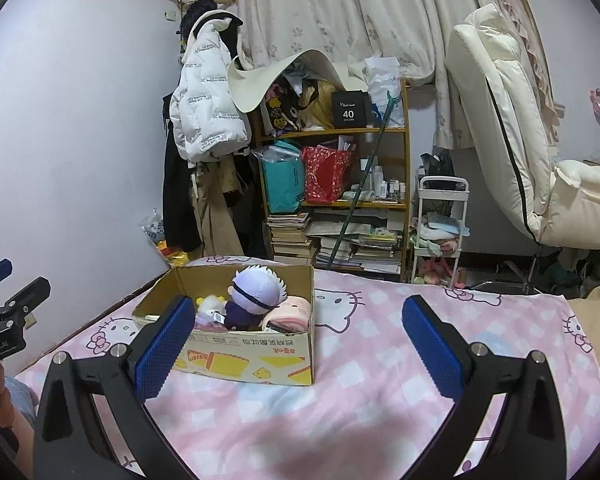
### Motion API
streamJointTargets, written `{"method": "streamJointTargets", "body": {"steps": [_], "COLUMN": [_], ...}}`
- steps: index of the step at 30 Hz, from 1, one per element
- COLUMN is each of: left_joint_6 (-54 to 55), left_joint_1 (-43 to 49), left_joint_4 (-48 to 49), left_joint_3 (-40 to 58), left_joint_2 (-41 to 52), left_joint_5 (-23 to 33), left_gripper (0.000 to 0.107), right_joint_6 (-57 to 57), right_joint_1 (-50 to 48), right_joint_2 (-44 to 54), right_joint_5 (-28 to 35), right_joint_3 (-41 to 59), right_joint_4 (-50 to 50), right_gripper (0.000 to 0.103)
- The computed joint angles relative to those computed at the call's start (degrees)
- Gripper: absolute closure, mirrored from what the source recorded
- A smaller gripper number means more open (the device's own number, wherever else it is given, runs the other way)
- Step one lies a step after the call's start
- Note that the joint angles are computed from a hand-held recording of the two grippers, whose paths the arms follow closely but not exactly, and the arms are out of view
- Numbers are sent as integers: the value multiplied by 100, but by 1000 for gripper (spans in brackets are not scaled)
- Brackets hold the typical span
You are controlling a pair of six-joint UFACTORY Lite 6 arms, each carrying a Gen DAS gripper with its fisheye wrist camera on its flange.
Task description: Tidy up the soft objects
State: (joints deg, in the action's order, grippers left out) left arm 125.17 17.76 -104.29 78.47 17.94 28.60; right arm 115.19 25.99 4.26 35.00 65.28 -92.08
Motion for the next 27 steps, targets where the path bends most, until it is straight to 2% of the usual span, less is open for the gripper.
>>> {"method": "streamJointTargets", "body": {"steps": [14, 27], "left_joint_6": [363, 209], "left_joint_1": [69, 117], "left_joint_4": [-255, -100], "left_joint_3": [-49, 68], "left_joint_2": [67, 161], "left_joint_5": [57, 75], "left_gripper": [5, 5], "right_joint_6": [398, 491], "right_joint_1": [-138, -193], "right_joint_2": [103, 230], "right_joint_5": [-78, -127], "right_joint_3": [-166, -167], "right_joint_4": [-298, -298], "right_gripper": [0, 0]}}
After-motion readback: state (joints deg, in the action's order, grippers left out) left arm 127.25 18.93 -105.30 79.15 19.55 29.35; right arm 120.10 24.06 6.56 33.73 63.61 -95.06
